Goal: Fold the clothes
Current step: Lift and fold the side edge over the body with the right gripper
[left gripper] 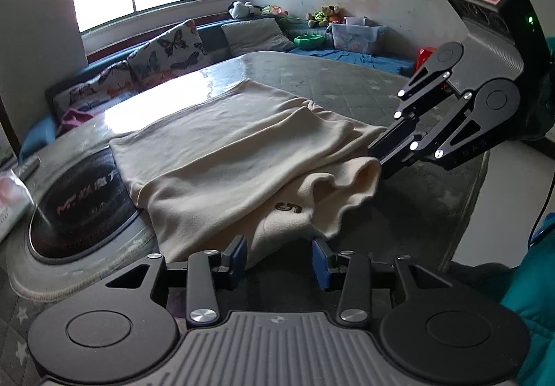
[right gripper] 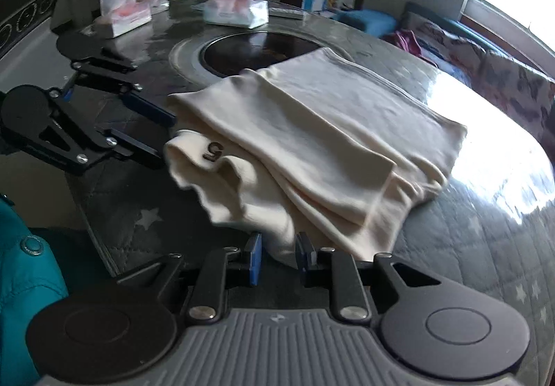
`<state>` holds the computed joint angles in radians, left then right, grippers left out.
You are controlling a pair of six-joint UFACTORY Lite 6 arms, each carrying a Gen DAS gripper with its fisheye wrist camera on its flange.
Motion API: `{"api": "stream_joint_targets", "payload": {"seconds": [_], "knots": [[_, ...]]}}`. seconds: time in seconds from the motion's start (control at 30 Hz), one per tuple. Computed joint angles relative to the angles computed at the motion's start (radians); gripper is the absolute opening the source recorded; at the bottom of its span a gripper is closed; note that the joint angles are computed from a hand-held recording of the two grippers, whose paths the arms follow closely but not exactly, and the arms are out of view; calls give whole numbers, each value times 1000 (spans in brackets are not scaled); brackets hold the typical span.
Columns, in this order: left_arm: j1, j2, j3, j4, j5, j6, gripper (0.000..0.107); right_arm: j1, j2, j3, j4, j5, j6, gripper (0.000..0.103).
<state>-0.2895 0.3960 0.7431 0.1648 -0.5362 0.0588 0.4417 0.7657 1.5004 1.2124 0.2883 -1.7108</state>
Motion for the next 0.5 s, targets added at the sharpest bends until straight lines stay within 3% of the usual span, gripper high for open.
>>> {"api": "stream_joint_targets", "payload": {"seconds": [0.2, 0.27, 0.3, 0.33, 0.5], "knots": [[-27, 33, 5, -52, -74, 81, 39, 20, 9, -17, 141, -18, -156, 14], [-35, 42, 8, -70, -94, 105, 29, 16, -5, -34, 214, -13, -228, 11], [-35, 47, 12, -66, -100, 105, 15, 14, -10, -38, 231, -8, -243, 10], [-31, 48, 17, -55, -101, 92, 8, 10, -15, -40, 238, -1, -247, 9], [-5, -21, -32, 53, -111, -12, 7, -8, -78, -83, 141, 39, -174, 8]]}}
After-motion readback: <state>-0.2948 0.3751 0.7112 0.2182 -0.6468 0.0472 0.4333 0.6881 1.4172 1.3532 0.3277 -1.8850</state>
